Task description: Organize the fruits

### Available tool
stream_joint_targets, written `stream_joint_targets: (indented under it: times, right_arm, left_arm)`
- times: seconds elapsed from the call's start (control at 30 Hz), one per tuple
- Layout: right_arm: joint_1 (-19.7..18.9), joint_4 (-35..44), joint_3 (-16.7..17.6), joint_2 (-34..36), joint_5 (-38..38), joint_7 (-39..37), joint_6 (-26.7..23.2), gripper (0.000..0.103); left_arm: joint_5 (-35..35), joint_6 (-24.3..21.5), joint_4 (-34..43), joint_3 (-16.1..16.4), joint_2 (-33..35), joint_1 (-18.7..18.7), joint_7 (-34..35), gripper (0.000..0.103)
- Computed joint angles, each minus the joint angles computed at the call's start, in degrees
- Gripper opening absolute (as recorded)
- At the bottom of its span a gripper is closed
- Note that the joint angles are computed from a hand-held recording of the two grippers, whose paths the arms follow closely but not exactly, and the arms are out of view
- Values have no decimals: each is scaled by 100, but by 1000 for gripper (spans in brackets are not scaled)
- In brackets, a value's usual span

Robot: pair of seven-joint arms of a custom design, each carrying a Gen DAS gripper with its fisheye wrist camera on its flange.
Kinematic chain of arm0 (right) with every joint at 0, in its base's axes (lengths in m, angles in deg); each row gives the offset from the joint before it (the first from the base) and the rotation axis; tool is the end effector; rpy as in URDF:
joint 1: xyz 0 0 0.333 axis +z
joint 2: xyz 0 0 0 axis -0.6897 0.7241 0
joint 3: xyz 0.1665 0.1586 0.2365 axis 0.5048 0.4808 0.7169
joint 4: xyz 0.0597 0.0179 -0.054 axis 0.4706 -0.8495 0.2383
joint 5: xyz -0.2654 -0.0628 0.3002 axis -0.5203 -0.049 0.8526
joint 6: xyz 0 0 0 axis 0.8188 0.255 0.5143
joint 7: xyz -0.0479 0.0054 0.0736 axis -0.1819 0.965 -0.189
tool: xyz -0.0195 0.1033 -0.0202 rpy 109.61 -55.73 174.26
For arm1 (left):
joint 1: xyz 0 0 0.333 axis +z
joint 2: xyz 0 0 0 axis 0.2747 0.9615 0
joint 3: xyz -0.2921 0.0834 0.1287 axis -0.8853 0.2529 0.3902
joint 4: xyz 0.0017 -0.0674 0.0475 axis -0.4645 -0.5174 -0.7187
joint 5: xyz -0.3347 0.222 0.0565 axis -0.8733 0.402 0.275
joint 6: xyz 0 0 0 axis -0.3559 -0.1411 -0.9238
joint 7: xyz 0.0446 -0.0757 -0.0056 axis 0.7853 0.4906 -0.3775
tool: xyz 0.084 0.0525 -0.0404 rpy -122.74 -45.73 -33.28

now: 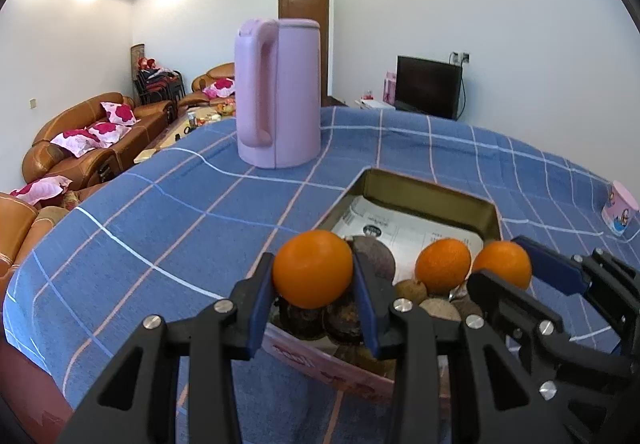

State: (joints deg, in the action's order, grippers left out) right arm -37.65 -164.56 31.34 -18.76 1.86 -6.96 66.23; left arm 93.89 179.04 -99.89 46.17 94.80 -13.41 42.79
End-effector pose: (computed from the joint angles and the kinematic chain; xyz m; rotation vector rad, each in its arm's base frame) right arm 0.7045 0.1754 0.4175 -1.9985 0.6473 -0.3931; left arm 0.6276 -0.3774 0.4085 -1.9321 1.1201 -0.6150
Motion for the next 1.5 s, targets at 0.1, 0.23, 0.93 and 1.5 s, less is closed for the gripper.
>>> stream_joint_targets:
  times: [0.1, 0.23, 0.93, 1.5]
  right_arm:
    - [63, 26, -68, 27, -300, 256, -69, 41]
    - [44, 10, -56, 20, -415, 363, -80, 43]
    - [-199, -160, -103, -229, 679, -48, 375, 54]
    - [-293, -293, -278, -420, 1272, -272, 233, 64]
  left_arm:
    - [-74, 49, -1, -16, 21, 21, 44, 41]
    - [-52, 22, -8, 7, 19, -2, 32, 42]
    - [475, -300, -145, -68, -199, -156, -430, 79]
    - [413, -391, 72, -82, -94, -260, -204, 79]
